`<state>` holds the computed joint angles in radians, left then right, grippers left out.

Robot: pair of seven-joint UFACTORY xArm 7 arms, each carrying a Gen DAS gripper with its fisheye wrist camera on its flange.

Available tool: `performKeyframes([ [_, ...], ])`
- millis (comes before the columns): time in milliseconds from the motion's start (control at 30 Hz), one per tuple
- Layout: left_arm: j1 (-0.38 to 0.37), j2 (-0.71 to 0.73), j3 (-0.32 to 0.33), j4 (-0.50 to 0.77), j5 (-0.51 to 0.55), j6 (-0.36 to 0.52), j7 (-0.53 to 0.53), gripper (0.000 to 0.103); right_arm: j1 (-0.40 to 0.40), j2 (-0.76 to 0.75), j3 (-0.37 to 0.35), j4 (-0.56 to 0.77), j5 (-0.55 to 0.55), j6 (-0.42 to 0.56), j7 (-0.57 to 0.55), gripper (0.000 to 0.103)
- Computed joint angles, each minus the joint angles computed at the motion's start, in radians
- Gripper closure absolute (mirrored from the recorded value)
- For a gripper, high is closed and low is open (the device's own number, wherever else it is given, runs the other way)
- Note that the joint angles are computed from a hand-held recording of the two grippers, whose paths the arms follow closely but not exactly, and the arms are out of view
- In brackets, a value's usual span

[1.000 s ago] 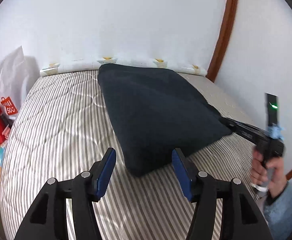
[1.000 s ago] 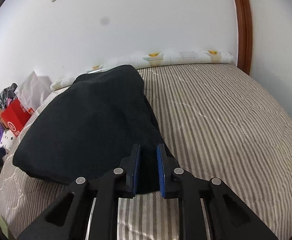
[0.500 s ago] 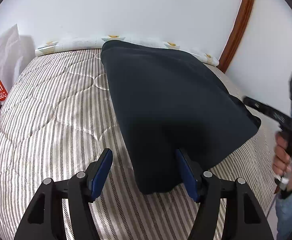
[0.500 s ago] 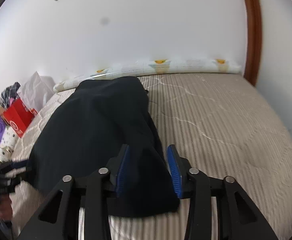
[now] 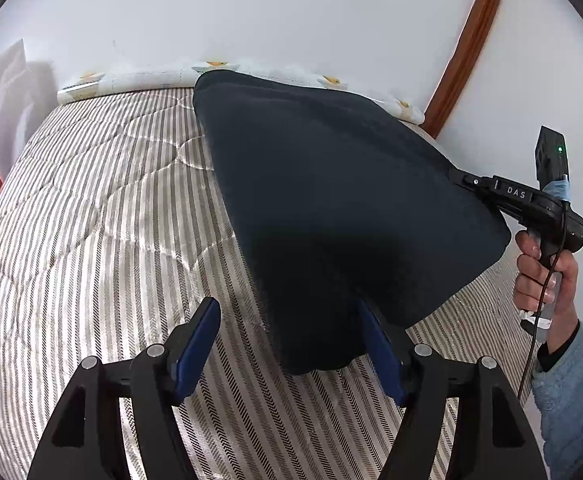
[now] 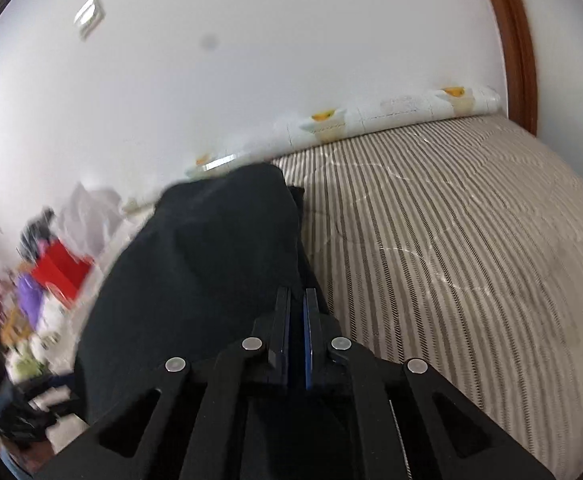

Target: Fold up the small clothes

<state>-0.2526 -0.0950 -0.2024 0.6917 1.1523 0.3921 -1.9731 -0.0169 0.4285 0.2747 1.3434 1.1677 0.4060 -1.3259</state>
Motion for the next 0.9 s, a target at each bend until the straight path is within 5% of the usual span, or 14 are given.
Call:
performKeyframes([
  [133,0.002,-0.022,-0.004,0.002,-0.014,0.034,0.028,0.034,0.022,-0.027,-0.002,0.002,-0.018,-0.055,0.012,0.089],
  [200,0.008,-0.02,-0.001,0.014,-0.027,0.056,0.055,0.035,0.06,-0.009,-0.029,0.042,-0.13,-0.034,0.118,0.072],
  [267,0.017,-0.015,0.005,0.025,-0.036,0.069,0.066,0.035,0.085,0.022,-0.037,0.081,-0.219,-0.039,0.2,0.065],
  [433,0.037,0.008,0.024,0.04,-0.033,0.04,0.074,0.035,0.188,0.139,-0.132,0.229,-0.491,0.048,0.513,0.066],
  [500,0.039,0.009,0.028,0.037,-0.028,0.031,0.076,0.034,0.165,0.155,-0.096,0.234,-0.522,0.02,0.509,0.099],
  [600,0.038,-0.004,0.026,0.029,-0.033,0.049,0.094,0.034,0.056,0.145,0.024,0.203,-0.454,-0.031,0.408,0.1],
  [833,0.06,0.002,0.036,0.054,-0.048,0.078,0.116,0.034,0.069,0.105,0.038,0.177,-0.557,-0.113,0.465,0.095],
  [900,0.061,0.016,0.039,0.084,-0.068,0.113,0.148,0.035,0.087,0.112,0.027,0.204,-0.597,-0.111,0.513,0.071],
])
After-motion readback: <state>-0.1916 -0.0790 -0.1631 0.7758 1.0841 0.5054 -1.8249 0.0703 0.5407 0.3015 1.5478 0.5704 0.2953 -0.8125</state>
